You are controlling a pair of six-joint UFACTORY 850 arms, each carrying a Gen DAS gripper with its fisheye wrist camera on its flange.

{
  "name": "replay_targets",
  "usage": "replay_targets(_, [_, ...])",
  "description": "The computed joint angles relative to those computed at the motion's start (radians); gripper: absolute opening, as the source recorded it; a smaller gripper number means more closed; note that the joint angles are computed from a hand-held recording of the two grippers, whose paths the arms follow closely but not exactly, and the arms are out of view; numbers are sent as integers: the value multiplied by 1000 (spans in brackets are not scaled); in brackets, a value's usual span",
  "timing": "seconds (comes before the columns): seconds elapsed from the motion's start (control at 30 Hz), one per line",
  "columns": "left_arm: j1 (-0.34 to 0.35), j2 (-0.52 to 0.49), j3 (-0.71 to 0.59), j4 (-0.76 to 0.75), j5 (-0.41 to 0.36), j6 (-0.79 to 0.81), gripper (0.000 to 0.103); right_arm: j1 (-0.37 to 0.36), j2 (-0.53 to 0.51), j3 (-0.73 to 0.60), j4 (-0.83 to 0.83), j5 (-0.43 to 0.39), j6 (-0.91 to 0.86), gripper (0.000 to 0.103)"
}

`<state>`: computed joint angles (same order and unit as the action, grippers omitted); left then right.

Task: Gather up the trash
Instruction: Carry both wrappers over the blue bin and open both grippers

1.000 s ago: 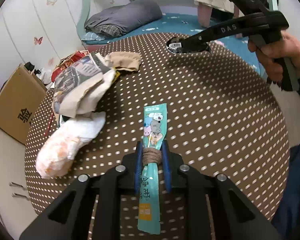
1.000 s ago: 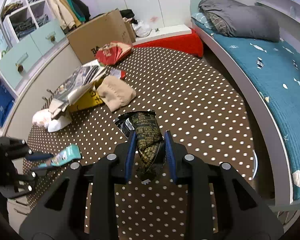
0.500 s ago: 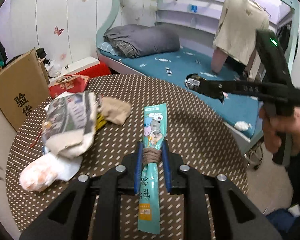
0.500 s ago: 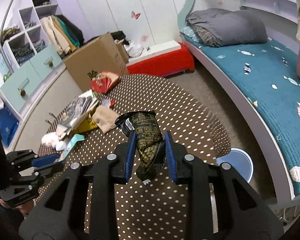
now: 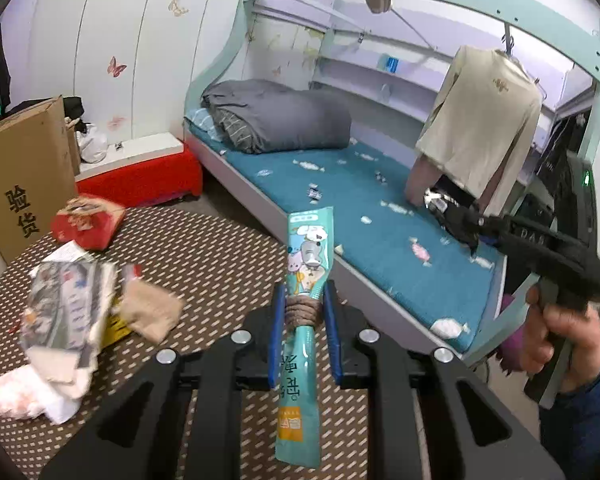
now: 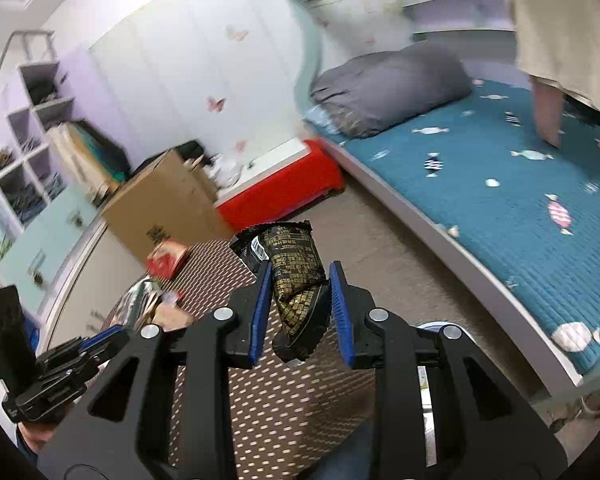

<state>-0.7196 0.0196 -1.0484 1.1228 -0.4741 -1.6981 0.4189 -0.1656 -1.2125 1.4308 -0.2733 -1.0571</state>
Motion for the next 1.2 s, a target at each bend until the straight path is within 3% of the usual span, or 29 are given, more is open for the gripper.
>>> replay_targets(0.23, [1,-128,-136,40,58,-72,18,-64,-19,-3,-44,15,70,29])
replay_targets(0.4, [9,-229,-232,-19,98,-55,18,-88,-63,-24,-129,22,166,29])
replay_targets(0.57, [16,-350,-350,-162,121,74,18,-113,-129,-56,-216,5,268,29])
replay_targets(0.73, [34,-495,-493,-451,121,325,18,-132,-205,-91,-297,-18,374,29])
replay_targets(0.9, [42,-620,-626,-675,78,545,18,-149,-249,-102,-333,-29,428,29])
replay_targets(1.2, [62,-751,-748,-881,1,753,19,-166,-336,-152,-403,-60,519,29])
